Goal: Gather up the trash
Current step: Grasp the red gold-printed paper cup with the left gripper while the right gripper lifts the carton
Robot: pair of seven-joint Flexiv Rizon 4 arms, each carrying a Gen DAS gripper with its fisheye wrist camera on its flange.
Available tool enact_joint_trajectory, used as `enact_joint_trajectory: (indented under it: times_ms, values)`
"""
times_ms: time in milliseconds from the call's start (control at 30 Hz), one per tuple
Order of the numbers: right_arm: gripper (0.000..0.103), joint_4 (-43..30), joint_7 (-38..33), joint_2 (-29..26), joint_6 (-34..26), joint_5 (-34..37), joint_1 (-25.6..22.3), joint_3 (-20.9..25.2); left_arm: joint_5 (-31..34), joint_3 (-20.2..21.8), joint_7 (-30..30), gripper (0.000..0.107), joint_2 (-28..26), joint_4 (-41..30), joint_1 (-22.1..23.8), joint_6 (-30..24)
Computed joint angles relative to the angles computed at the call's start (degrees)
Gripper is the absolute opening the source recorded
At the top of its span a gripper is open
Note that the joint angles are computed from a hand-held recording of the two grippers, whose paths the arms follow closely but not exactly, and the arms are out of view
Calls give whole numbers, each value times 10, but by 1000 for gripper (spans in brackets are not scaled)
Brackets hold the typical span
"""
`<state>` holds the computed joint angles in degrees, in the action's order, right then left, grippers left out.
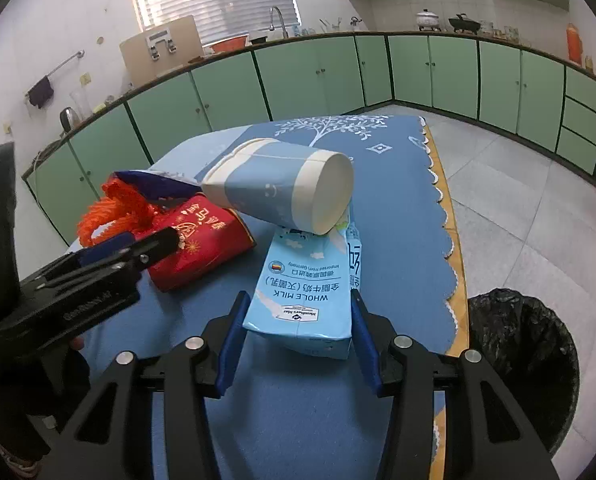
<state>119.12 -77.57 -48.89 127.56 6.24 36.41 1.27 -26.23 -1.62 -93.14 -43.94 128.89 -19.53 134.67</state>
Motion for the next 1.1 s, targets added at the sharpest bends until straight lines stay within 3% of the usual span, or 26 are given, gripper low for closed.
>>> enact_joint_trajectory:
  times_ms: [67,233,367,767,867,1100]
  values:
    - [49,0,-4,1,-1,2,4,-4,6,-4,2,68,-1,-5,4,-13]
    - [48,0,-7,3,2,3,3,-4,36,-9,-14,51,-4,-7,18,-10]
    - [48,3,-13,7,5,7,6,-6,25,-3,-16,50,-5,-7,8,-1]
    - [48,12,-38,18,14,9,13,-2,11,-6,-53,48,19,68,0,105]
    - [48,17,-64,26,9,31,46,-25,-4,-6,-54,48,28,88,-10,119]
    - [48,35,-86,42,21,55,55,-20,-18,-9,-56,48,49,111,-19,134]
